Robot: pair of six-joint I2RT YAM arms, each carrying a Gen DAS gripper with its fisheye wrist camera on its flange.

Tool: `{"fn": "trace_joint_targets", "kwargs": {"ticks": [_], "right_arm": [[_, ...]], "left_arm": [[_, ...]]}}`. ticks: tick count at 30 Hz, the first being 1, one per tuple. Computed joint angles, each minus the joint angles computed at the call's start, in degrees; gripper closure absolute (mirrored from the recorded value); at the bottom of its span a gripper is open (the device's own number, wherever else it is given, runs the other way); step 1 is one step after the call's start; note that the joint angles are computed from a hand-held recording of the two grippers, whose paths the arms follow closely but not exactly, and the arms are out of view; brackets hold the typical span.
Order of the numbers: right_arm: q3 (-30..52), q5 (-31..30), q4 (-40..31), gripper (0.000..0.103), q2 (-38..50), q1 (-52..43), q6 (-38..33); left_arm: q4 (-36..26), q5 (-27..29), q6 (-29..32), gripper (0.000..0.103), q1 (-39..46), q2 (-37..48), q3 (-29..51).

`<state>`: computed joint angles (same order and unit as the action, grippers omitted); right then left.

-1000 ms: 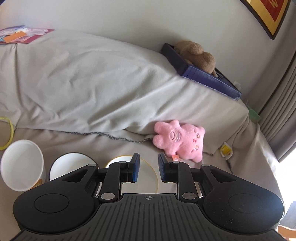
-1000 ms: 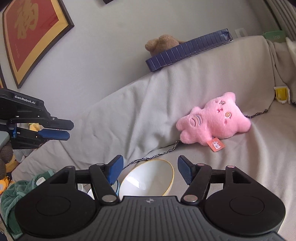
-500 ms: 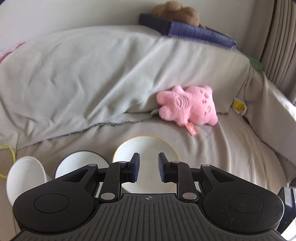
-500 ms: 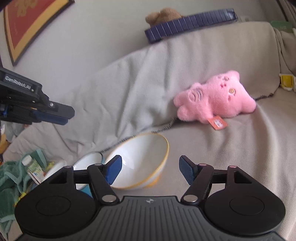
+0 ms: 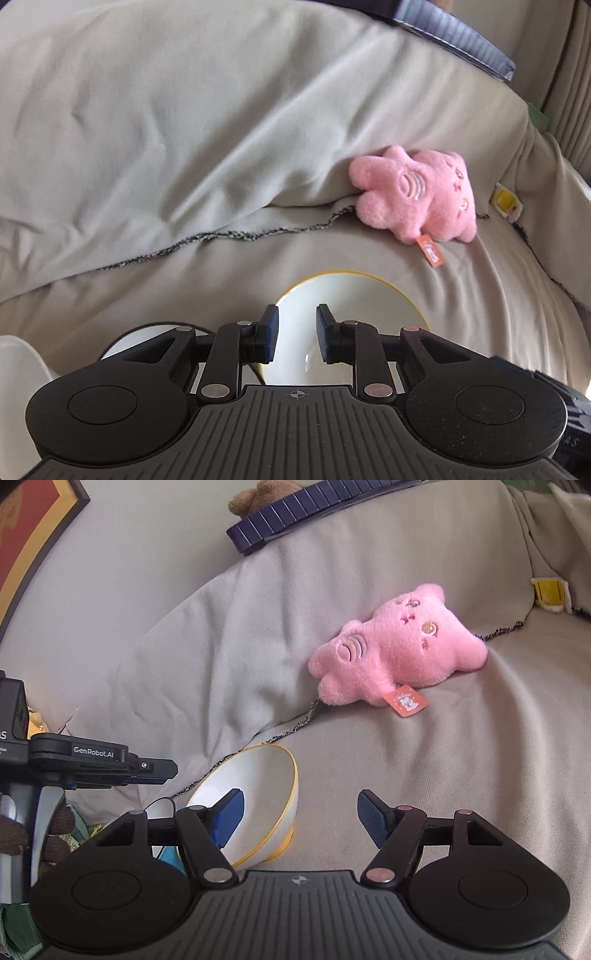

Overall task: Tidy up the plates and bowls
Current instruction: 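Move the left tool to the yellow-rimmed white bowl, then close the left tool on the rim of the yellow-rimmed bowl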

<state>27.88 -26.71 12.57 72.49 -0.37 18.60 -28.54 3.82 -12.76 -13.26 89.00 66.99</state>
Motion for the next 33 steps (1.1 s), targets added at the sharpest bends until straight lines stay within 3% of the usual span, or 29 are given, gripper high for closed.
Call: {"fn": "trace_joint_targets", "kwargs": {"ticks": [3, 8, 15, 18, 21, 25, 33], "right_arm": [[4.1, 1.9, -0.9, 0.042, 6.6, 4.0, 2.1], [12.8, 3.4, -3.0, 0.042, 18.0, 9.4, 4.8], [18.4, 3.4, -3.5, 0.049, 27.0, 13.5, 5.8], [18.4, 3.6, -3.5, 0.053, 26.8, 13.5, 5.0], [18.1, 3.0, -4.7, 0.061, 25.8, 12.4, 4.1], [14.6, 4.5, -6.2, 0.061, 21.0, 11.0, 1.8], [2.9, -1.6, -12.8, 0.055, 3.8, 1.5, -6.6]], "left_arm": [[1.8, 1.4, -0.2, 0.079, 2.1, 6.5, 2.4], [0.6, 9.5, -0.1, 0.071, 5.6, 14.1, 7.1], [-1.4, 13.3, 4.4, 0.068, 5.5, 16.4, 9.2], [-2.6, 9.7, 5.4, 0.06, 3.2, 16.4, 10.0], [-6.4, 5.0, 5.2, 0.058, 0.2, 16.9, 12.2], [-11.1, 5.0, 3.1, 0.058, -2.7, 15.3, 12.1], [-8.9, 3.0, -7.8, 0.058, -13.1, 3.4, -2.0]]}}
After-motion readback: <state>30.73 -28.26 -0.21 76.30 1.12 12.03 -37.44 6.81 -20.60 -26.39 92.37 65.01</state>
